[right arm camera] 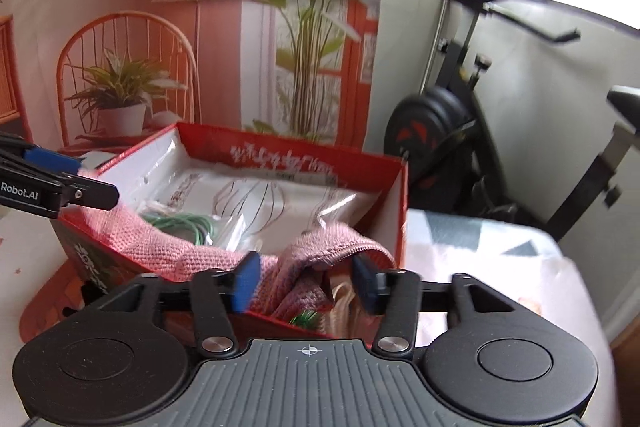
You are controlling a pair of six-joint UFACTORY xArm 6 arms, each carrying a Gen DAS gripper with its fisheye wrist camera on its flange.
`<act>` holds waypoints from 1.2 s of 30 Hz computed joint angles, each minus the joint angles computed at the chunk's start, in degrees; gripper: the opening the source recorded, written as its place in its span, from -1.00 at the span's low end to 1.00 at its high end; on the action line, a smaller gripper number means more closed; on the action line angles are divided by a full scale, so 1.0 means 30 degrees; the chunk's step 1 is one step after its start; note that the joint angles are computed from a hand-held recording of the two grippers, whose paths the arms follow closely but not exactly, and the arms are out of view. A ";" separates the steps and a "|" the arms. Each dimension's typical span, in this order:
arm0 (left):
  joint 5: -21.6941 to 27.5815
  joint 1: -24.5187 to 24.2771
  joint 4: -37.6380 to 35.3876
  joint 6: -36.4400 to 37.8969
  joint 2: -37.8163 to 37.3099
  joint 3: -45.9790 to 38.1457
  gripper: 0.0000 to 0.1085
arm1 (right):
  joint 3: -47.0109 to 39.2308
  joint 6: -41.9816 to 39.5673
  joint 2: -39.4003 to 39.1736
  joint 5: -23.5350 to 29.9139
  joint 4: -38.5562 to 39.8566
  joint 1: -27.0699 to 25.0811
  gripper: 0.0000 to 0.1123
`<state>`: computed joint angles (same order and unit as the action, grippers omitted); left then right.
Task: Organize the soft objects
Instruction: 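Open both tools to drop the pink towel into the box, then lower both tools onto the black glove and close on it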
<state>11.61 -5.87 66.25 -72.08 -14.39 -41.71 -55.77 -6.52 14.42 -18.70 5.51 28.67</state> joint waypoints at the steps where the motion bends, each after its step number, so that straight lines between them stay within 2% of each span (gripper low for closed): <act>1: 0.0245 -0.0045 0.0651 -0.0594 -0.0224 0.0029 0.62 | 0.0129 -0.0607 -0.0122 -0.0237 0.0510 0.0068 -0.04; 3: 0.0507 -0.0063 0.1584 -0.1614 -0.0635 0.0097 0.71 | 0.0352 -0.2262 -0.0332 -0.0836 0.2170 0.0407 0.10; 4: 0.0497 -0.0020 0.2082 -0.2192 -0.0839 0.0165 0.77 | 0.0538 -0.2245 -0.0457 -0.1142 0.2096 0.0391 0.15; 7: 0.0110 0.0220 0.3975 -0.4102 -0.1619 0.0655 0.84 | 0.1103 -0.2279 -0.0785 -0.2013 0.2316 0.0465 0.57; 8: -0.0109 0.0324 0.4442 -0.4571 -0.1860 0.0859 0.85 | 0.1351 -0.2178 -0.0849 -0.2434 0.2364 0.0498 0.77; 9: -0.0432 0.0492 0.4716 -0.4857 -0.2105 0.1123 0.87 | 0.1559 -0.2243 -0.0894 -0.2796 0.2598 0.0574 0.82; 13: -0.0997 0.0849 0.5668 -0.5856 -0.3047 0.2179 0.90 | 0.2243 -0.1846 -0.1053 -0.3233 0.2702 0.0623 0.82; 17: -0.1666 0.1301 0.8424 -0.8696 -0.3698 0.2912 0.90 | 0.3307 -0.0398 -0.1221 -0.4242 0.2098 0.0493 0.82; 24: -0.1950 0.1528 0.9001 -1.0128 -0.3448 0.3849 0.90 | 0.5266 0.1685 -0.1273 -0.6169 0.1338 0.0438 0.83; 30: -0.2821 0.2165 0.9779 -1.1482 -0.1916 0.3630 0.85 | 0.5853 0.2611 -0.0764 -0.5530 0.1565 0.0680 0.82; 33: -0.3649 0.2662 1.1522 -1.3794 -0.0547 0.2853 0.68 | 0.5649 0.3130 -0.0094 -0.5102 0.1272 0.0922 0.80; 36: -0.4047 0.2832 1.2948 -1.5592 0.0790 0.2063 0.57 | 0.5056 0.4655 0.0666 -0.4290 -0.0704 0.0604 0.73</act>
<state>-0.53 2.62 105.09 -118.85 -12.02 -35.52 -40.60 7.45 16.42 -31.58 3.39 30.48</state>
